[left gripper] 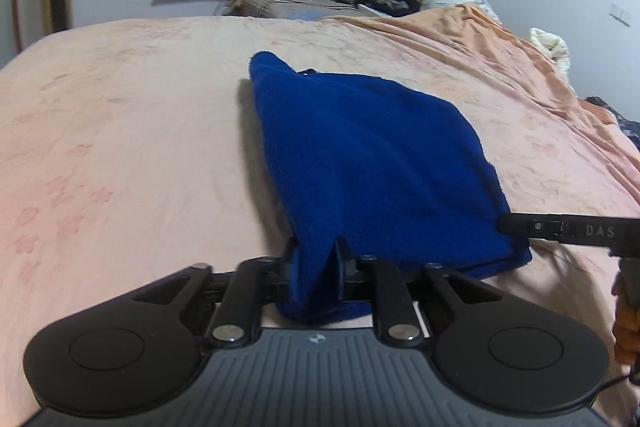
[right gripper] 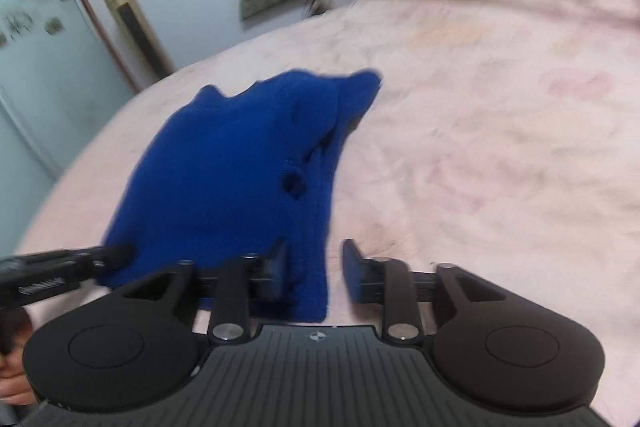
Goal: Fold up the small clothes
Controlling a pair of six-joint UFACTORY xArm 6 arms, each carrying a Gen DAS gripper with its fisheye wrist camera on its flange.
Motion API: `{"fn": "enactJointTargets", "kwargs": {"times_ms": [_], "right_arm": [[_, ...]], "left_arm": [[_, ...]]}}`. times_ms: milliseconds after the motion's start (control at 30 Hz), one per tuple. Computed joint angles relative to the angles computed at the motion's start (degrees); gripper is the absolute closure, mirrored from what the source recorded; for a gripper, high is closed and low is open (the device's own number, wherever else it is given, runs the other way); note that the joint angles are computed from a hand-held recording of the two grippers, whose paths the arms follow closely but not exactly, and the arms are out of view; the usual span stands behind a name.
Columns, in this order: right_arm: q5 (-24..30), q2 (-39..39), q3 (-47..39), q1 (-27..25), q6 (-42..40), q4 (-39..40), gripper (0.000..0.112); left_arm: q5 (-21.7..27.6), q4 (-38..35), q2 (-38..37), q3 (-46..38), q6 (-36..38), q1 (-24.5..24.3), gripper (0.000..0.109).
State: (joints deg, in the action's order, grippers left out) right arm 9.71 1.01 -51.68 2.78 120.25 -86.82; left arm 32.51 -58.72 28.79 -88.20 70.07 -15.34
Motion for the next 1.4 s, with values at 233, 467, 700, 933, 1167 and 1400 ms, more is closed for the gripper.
{"fn": "enactJointTargets", "kwargs": {"times_ms": [233,467,700,933,1167,1400], "right_arm": [[15.4,-1.6,-0.2,9.9,-3.8,1.3,0.036],[15.7,-1.6,0.4,11.9,-3.9,2.7,0.023],[16.4,-2.7,1.8,14.0,-5.2,3.7,0.018],[17.1,-3.1,2.4,15.3,-5.6,4.6,0.015],[19.1,-2.6,2.0,17.1,-8.0,6.1,0.012],[20.1,-2.4,1.9,18.0,-9.0,7.2,0.011]], "left_arm": [[-11.2,-3.4,-4.3,7.5,3.1,-2.5,0.051],[-15.2,-4.5,-6.9,12.2,4.3,-3.0,0.038],[-18.4,-5.3,-8.6,15.8,5.5,-3.5,0.038],[-21.9,-10.6,-9.5,17.6,11.3,-4.7,0.028],[-23.3,-14.4,-9.9,18.4,13.6,-4.9,0.025],[-23.5,-15.1,-9.9,18.7,13.9,-4.5,0.023]]}}
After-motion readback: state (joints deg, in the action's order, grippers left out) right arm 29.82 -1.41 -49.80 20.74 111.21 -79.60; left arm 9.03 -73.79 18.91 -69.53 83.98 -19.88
